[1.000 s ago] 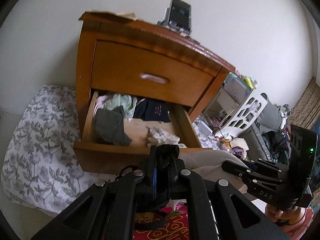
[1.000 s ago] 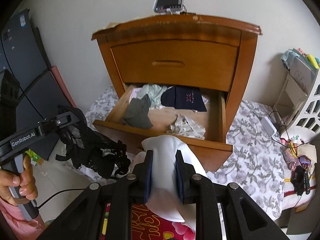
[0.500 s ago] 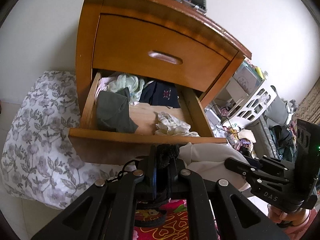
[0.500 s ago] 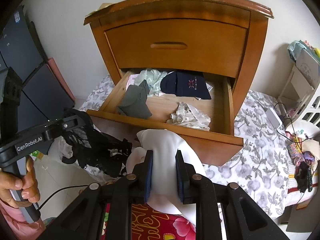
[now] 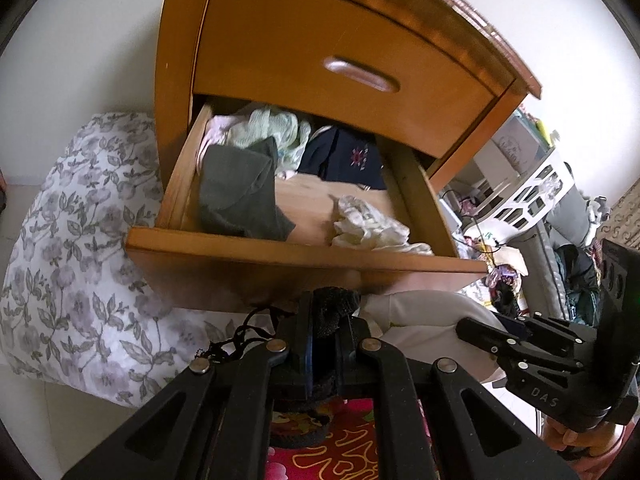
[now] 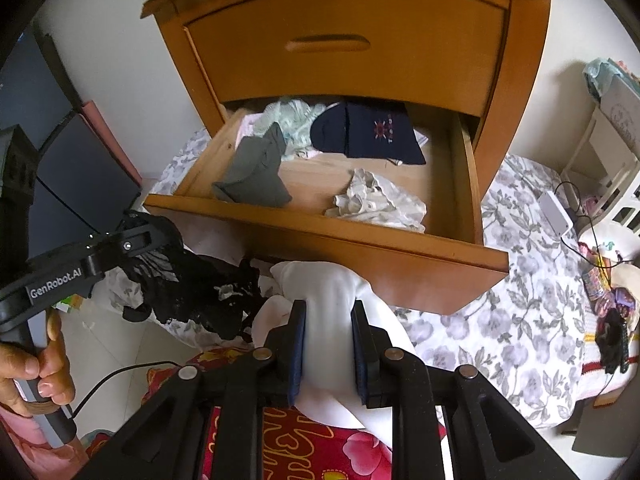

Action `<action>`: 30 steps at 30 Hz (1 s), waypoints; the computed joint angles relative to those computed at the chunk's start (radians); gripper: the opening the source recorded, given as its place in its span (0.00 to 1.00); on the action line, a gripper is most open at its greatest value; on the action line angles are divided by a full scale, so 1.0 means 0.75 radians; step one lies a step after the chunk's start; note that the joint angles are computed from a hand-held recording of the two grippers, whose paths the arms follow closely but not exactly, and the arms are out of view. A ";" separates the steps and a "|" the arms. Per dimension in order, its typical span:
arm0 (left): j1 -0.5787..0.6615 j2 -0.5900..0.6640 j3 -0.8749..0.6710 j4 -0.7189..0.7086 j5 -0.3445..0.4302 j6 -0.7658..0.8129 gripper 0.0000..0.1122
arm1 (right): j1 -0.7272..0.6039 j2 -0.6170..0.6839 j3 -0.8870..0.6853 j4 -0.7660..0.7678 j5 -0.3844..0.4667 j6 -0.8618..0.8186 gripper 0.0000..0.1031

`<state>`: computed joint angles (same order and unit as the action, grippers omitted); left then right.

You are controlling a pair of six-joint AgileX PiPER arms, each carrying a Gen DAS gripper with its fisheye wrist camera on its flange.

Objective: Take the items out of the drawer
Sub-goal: 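Lower both garments onto the bedspread below the drawer and open both grippers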

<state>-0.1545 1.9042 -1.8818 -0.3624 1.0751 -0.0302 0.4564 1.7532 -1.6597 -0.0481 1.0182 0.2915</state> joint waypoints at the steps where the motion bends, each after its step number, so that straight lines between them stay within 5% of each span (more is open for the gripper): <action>1: 0.000 0.010 -0.005 0.003 0.002 -0.003 0.07 | -0.004 0.007 -0.004 0.004 0.002 -0.003 0.22; 25: -0.014 0.269 -0.168 0.087 0.122 -0.103 0.09 | -0.069 0.239 -0.179 0.078 0.110 -0.061 0.30; 28: -0.008 0.285 -0.180 0.083 0.140 -0.114 0.21 | -0.075 0.253 -0.195 0.076 0.121 -0.066 0.30; 30: -0.005 0.285 -0.177 0.088 0.138 -0.128 0.42 | -0.083 0.260 -0.212 0.083 0.127 -0.074 0.30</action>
